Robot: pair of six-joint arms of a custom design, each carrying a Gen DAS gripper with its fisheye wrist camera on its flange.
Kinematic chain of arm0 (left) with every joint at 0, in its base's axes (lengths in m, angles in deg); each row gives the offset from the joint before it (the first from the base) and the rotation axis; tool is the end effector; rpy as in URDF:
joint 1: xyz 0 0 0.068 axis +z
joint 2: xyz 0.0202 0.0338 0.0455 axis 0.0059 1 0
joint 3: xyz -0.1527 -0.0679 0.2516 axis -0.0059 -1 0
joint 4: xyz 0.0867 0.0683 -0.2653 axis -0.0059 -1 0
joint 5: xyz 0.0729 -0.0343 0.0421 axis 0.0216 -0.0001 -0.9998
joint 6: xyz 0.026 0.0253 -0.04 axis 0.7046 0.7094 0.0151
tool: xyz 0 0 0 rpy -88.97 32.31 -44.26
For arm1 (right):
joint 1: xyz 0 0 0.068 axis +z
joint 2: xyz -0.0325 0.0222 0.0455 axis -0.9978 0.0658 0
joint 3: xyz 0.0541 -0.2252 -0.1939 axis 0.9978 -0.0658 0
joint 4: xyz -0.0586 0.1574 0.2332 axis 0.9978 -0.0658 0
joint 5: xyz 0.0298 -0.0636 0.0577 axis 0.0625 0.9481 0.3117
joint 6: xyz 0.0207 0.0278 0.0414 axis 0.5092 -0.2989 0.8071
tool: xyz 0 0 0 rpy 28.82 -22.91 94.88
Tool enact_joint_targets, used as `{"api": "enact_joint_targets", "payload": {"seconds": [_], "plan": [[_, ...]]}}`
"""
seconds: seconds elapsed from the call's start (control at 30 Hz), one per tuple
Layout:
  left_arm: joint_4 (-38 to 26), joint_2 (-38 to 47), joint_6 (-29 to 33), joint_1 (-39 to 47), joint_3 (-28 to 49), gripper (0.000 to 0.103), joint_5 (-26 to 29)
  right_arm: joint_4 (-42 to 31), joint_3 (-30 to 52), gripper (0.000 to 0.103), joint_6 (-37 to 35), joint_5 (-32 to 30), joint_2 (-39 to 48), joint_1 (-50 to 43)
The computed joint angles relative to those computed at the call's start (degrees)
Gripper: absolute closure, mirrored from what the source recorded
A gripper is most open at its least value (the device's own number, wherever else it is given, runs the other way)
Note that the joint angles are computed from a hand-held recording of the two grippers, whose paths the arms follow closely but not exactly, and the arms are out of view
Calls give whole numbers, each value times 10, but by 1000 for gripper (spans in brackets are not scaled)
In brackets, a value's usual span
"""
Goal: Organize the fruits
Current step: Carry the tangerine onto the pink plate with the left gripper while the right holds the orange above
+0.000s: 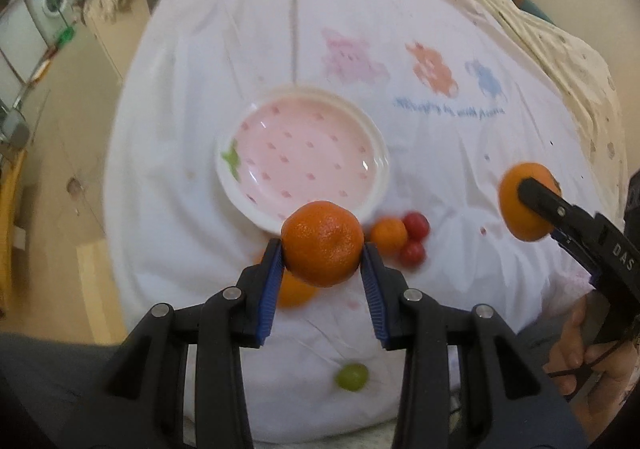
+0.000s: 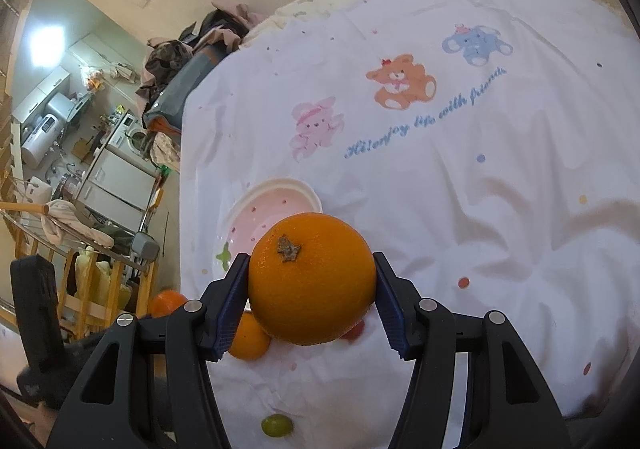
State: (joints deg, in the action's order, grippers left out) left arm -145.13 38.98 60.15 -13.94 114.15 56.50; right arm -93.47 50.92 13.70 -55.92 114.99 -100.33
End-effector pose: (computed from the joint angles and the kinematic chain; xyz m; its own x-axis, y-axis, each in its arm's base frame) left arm 0.3646 -0.0997 0.3188 -0.8835 0.2840 -0.3726 0.3613 0.9193 -0.1560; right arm 0.2787 -0.0550 0.2791 -0.6909 0.5428 -0.4775 0.2566 0.8017 0.5399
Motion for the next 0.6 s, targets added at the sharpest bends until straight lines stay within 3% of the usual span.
{"api": "enact_joint_targets", "payload": {"seconds": [0.6], "plan": [[13, 125, 28, 25, 123, 69, -19, 17, 95, 42, -33, 34, 107, 36]]}}
